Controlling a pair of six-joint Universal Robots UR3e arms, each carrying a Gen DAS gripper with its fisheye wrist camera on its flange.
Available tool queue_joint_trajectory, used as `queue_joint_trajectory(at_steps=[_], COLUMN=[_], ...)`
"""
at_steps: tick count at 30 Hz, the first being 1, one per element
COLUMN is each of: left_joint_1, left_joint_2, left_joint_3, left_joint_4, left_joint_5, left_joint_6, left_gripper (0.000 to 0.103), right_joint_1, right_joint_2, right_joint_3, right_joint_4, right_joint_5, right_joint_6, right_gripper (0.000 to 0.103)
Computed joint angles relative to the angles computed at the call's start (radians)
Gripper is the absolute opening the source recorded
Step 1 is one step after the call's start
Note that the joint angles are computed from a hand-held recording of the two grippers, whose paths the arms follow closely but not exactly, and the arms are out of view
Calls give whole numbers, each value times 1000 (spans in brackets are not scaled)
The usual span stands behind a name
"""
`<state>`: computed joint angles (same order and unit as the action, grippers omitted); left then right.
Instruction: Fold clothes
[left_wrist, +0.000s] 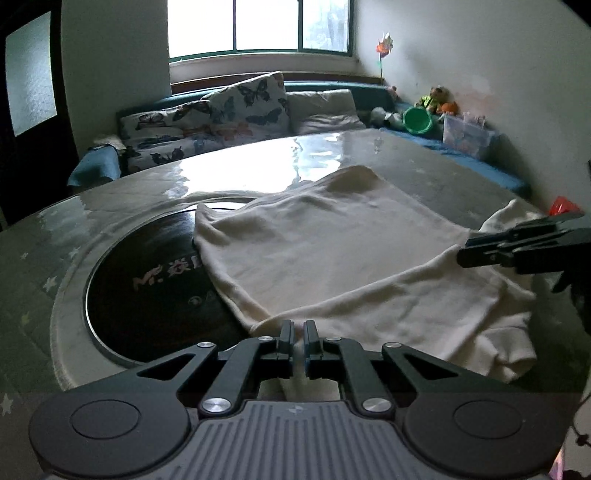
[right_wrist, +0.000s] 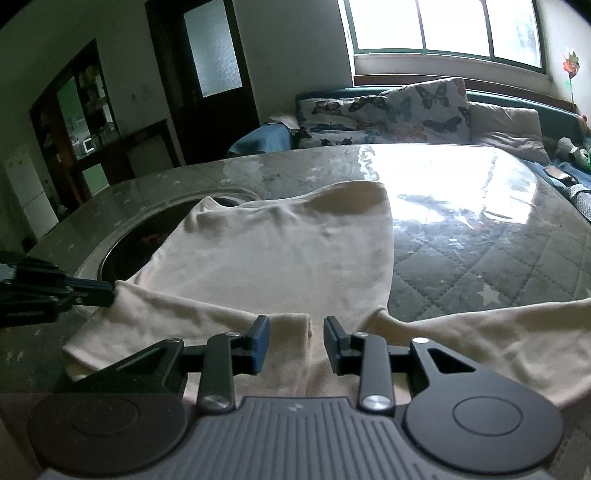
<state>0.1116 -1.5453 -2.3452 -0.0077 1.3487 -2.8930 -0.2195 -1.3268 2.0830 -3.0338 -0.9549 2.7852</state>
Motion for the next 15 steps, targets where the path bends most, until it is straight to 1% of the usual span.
queue_joint_trajectory(at_steps=[3, 5, 7, 9, 10, 13, 15], left_joint_1=[-30, -36, -45, -10, 8, 45, 49], left_joint_2=[-41, -36, -28, 3, 21, 67, 67], left_joint_3=[18, 4, -5, -21, -28, -51, -55], left_joint_4=[12, 32, 47, 31, 18, 1, 11], left_joint_5=[75, 114, 177, 162, 136, 15, -45], left_joint_6=[-1, 5, 7, -1, -3, -1, -2], left_gripper=[8, 7, 7, 7, 7, 7, 8], right_joint_1=[1, 2, 5, 9, 10, 12, 14], right_joint_2=[4, 8, 16, 26, 30, 43, 49], right_joint_3=[-2, -7, -12, -21, -24, -32, -34], right_joint_4=[-2, 1, -5, -5, -5, -3, 1], right_joint_5=[3, 7, 9, 10, 10, 8, 6], right_joint_6=[-2, -6, -4, -3, -2, 2, 2], right_gripper=[32, 32, 32, 32, 32, 32, 32])
